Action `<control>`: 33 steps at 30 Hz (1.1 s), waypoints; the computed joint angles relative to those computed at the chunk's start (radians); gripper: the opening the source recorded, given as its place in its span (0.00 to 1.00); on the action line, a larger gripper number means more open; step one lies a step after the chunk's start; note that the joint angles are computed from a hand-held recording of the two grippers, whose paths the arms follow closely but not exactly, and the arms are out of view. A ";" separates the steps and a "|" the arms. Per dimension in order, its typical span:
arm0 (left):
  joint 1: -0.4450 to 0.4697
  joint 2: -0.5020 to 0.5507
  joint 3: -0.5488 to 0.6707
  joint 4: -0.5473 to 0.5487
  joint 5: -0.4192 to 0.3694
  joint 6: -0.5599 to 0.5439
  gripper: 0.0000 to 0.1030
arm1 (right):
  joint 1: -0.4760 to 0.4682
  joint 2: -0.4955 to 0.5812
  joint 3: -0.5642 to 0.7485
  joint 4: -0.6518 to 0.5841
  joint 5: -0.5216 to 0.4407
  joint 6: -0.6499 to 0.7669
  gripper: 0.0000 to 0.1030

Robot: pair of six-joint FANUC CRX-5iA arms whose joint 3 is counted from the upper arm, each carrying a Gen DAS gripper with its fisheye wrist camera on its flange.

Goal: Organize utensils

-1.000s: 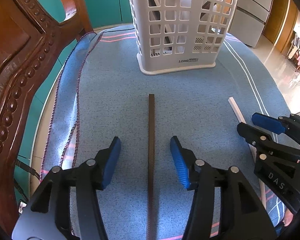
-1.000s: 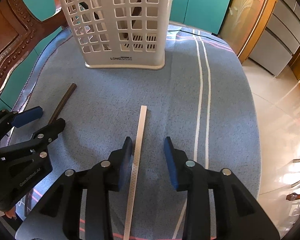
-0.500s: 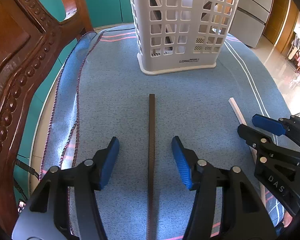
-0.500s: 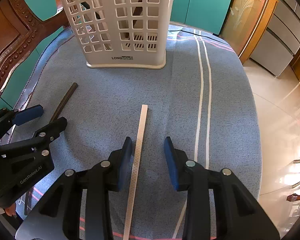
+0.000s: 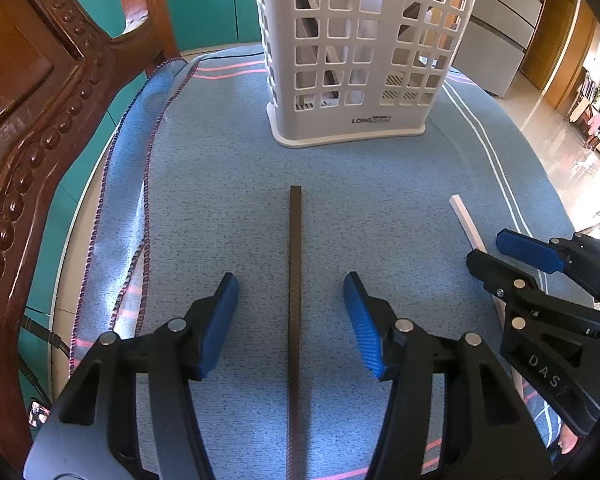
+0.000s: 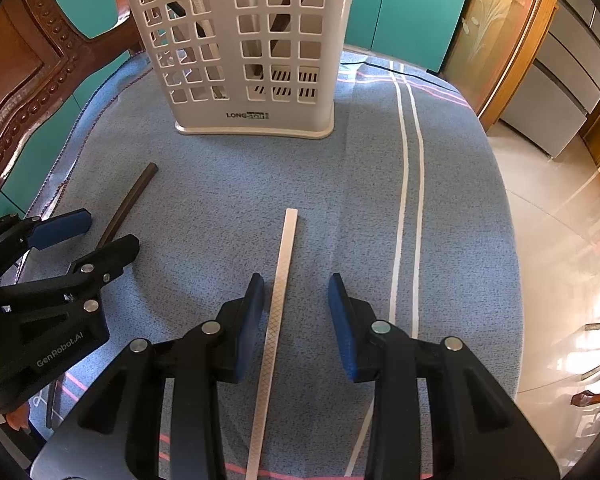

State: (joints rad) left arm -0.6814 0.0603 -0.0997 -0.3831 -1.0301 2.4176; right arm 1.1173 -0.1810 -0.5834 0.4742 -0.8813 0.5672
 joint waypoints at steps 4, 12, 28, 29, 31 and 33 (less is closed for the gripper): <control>-0.003 0.000 0.000 0.004 0.003 0.004 0.54 | -0.003 -0.004 -0.001 -0.006 0.005 0.003 0.34; 0.037 -0.039 -0.054 0.062 0.080 -0.011 0.07 | -0.020 -0.018 -0.004 -0.042 0.057 0.032 0.09; -0.130 -0.337 -0.028 -0.288 0.118 0.210 0.07 | 0.017 -0.407 -0.130 0.162 0.218 -0.068 0.06; -0.151 -0.365 -0.021 -0.335 0.126 0.240 0.07 | 0.015 -0.427 -0.137 0.172 0.230 -0.072 0.06; -0.206 -0.402 0.002 -0.463 0.119 0.328 0.07 | 0.013 -0.445 -0.139 0.194 0.248 -0.097 0.06; -0.298 -0.407 0.037 -0.653 0.067 0.461 0.07 | 0.002 -0.451 -0.137 0.208 0.253 -0.109 0.06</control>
